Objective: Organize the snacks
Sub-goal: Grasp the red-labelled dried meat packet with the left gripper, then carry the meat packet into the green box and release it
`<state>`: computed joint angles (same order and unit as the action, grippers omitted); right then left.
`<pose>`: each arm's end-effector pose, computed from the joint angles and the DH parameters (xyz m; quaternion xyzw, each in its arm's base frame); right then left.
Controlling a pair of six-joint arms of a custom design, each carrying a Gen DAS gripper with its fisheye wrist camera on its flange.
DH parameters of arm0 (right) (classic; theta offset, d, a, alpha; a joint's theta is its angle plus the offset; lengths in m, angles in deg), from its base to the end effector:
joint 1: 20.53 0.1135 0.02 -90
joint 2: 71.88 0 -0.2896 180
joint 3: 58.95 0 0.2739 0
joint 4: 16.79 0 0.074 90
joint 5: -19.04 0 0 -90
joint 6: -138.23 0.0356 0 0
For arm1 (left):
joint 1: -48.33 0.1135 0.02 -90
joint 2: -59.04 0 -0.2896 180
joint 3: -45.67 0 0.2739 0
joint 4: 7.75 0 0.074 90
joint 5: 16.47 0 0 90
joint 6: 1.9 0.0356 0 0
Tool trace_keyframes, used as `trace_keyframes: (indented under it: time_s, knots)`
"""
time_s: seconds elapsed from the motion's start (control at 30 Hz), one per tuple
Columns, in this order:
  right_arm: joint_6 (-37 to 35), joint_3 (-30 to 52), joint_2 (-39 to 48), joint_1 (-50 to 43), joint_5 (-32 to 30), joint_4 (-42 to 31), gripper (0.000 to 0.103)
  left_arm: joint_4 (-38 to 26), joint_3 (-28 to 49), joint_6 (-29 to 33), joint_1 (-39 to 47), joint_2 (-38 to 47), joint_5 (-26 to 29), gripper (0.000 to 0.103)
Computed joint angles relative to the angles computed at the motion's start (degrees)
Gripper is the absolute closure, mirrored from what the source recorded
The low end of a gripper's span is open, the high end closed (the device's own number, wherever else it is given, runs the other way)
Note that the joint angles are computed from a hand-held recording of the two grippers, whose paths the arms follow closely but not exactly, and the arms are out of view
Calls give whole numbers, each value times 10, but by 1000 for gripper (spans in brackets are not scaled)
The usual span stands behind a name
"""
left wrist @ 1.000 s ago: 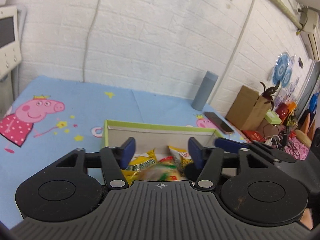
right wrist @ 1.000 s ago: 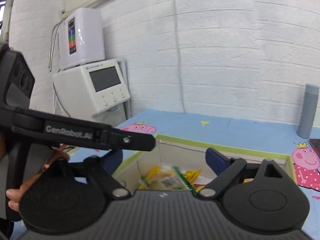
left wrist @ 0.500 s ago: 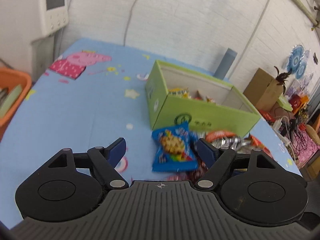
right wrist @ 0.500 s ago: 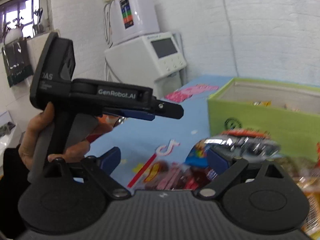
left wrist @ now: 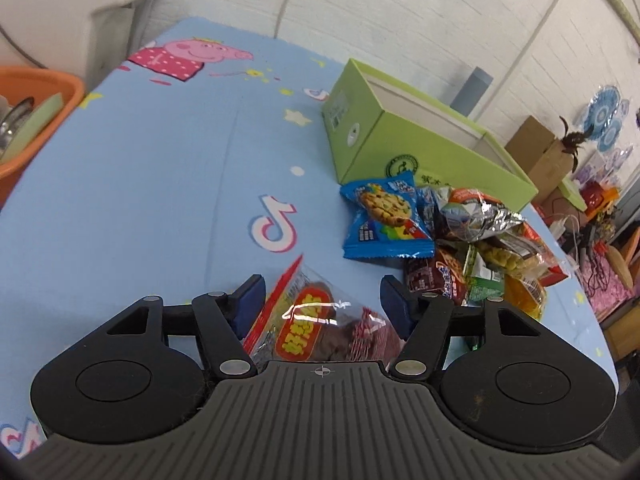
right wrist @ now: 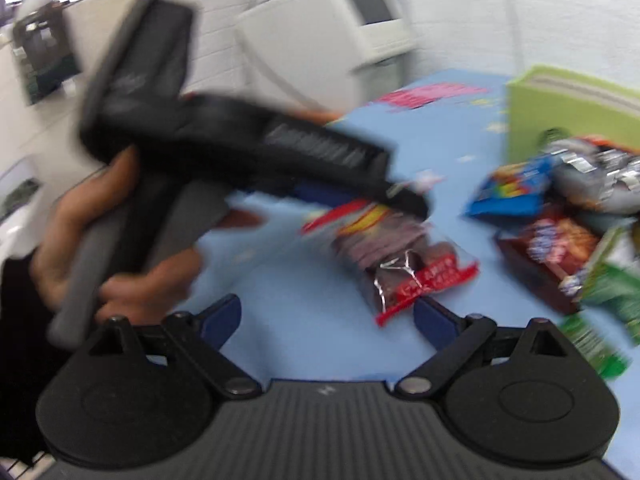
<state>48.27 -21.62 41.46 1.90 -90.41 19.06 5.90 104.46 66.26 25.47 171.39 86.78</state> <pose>0.2572 0.1190 0.0443 -0.2434 0.8630 0.2312 0.3775 0.3434 -0.1536 0.0913 0.0568 0.8995 -0.2566 0.3492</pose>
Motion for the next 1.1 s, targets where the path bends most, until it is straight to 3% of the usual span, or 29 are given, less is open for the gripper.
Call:
trace_keyframes:
  time_s: [0.07,0.17,0.37,0.47,0.5,0.53,0.57,0.73,0.9,1.1]
  knots:
    - [-24,-16,-20,20,23,2,8,11,-26,-8,14,-23,-6,50]
    - [-44,-16,-29,32,107,27,8,20,-66,-22,20,-57,-26,46]
    - [-56,71,21,18,89,-43,9,13,-85,-56,12,-57,1,43]
    - [-54,92,52,16,79,-43,8,31,-81,-69,-5,-32,-2,44]
    - [-57,86,60,19,83,-22,9,32,-79,-67,-12,-30,-10,49]
    - [-64,82,62,25,89,-10,19,21,-71,-64,-19,-28,-9,63]
    - [-71,71,60,25,80,3,22,16,-63,-70,-20,-23,8,74]
    - [-37,47,28,-13,44,26,23,-2,-35,-88,-41,-56,6,83]
    - [-72,61,-63,-70,39,3,21,-66,108,-44,-58,-51,-6,83]
    - [-96,208,-54,-180,2,-104,21,-229,449,8,-78,122,4,81]
